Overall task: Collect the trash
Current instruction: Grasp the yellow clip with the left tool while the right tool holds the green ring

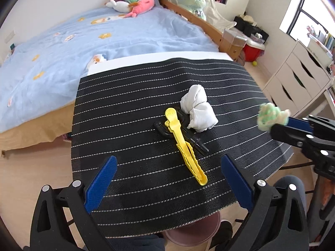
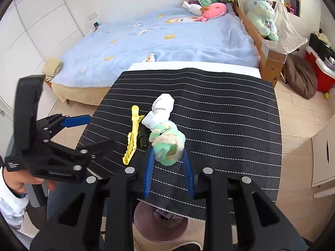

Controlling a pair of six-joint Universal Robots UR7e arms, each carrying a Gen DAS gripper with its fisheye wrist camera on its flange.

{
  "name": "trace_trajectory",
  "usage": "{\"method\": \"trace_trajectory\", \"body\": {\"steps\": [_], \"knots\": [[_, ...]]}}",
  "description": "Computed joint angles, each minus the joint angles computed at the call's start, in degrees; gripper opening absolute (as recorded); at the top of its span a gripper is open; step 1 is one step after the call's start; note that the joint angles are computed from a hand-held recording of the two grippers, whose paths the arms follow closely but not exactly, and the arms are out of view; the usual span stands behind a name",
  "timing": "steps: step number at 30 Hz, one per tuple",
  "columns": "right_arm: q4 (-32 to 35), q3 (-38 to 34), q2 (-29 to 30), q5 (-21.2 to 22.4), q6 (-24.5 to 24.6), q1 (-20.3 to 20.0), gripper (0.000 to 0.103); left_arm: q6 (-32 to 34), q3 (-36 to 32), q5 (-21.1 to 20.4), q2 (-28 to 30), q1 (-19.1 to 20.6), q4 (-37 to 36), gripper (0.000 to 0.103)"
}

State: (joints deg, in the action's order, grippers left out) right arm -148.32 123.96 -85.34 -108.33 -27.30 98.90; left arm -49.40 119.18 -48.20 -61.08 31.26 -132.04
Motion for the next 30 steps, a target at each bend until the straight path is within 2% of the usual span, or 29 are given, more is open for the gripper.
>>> {"method": "trace_trajectory", "body": {"steps": [12,22,26,27,30], "knots": [[0.35,-0.11,-0.56,1.23,-0.06,-1.14,0.026,-0.84,-3.01,0.51,4.68,2.50,3.96,0.095],[0.35,-0.23,0.01,1.83,-0.11,-1.64,0.026,-0.89,-3.54,0.97,5.52,3.02,4.87,0.094],[0.30,-0.18,0.04,1.90,-0.08,-1.68,0.026,-0.17,-3.88,0.54,5.82,3.20,4.68,0.069],[0.31,-0.17,0.04,1.96,-0.05,-1.75,0.026,0.04,-3.89,0.57,5.90,3.16,4.53,0.068],[0.22,-0.07,0.11,1.96,-0.07,-1.98,0.026,0.90,-3.51,0.27,5.60,3.18,3.33,0.052]]}}
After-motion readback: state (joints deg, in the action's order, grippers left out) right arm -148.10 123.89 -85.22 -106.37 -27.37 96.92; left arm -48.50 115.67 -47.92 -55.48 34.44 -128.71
